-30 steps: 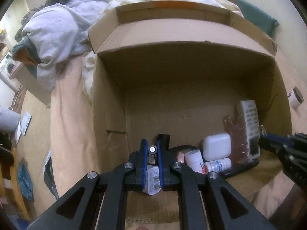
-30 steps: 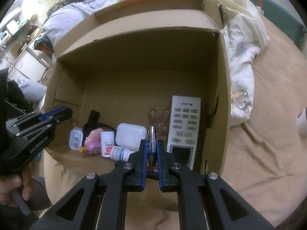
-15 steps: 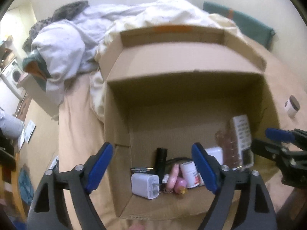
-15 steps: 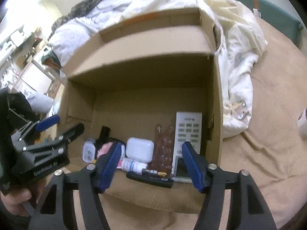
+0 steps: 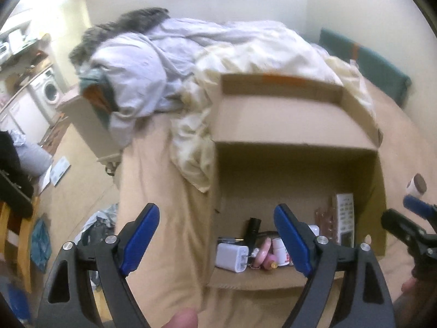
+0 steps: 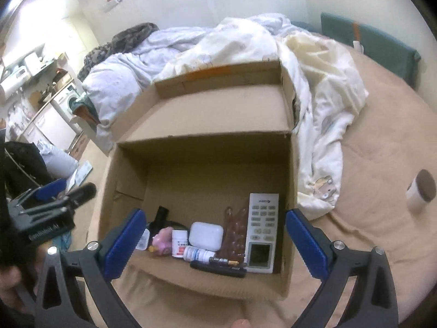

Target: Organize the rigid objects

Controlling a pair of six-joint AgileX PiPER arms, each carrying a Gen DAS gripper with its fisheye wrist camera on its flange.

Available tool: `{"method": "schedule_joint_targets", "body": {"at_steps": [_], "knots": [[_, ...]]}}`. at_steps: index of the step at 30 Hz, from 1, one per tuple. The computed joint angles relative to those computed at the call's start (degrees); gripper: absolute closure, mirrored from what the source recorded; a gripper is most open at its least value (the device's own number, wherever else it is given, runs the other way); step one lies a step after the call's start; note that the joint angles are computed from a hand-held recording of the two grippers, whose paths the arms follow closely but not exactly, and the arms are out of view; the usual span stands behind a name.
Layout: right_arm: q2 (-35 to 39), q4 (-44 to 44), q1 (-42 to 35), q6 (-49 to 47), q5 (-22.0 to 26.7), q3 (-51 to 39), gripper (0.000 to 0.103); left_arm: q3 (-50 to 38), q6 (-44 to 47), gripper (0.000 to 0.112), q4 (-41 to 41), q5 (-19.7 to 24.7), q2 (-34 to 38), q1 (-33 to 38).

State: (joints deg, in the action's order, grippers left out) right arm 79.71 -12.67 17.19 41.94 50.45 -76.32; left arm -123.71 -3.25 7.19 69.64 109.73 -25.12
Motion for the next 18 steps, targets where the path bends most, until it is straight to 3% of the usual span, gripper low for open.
{"method": "schedule_joint_targets", "body": {"at_steps": [9,18], "knots": [[-7.6,-9.3,9.2,8.3,7.5,-2.1,0.000,7.5,1.5,0.028,-3.6,-2.3,-11.9,3.2],[-13.4,-26.6,24.0,23.4,13.7,2.5,0.000,23.5,3.1,0.028,-4.6,-10.3,-23.9,3.3]]}}
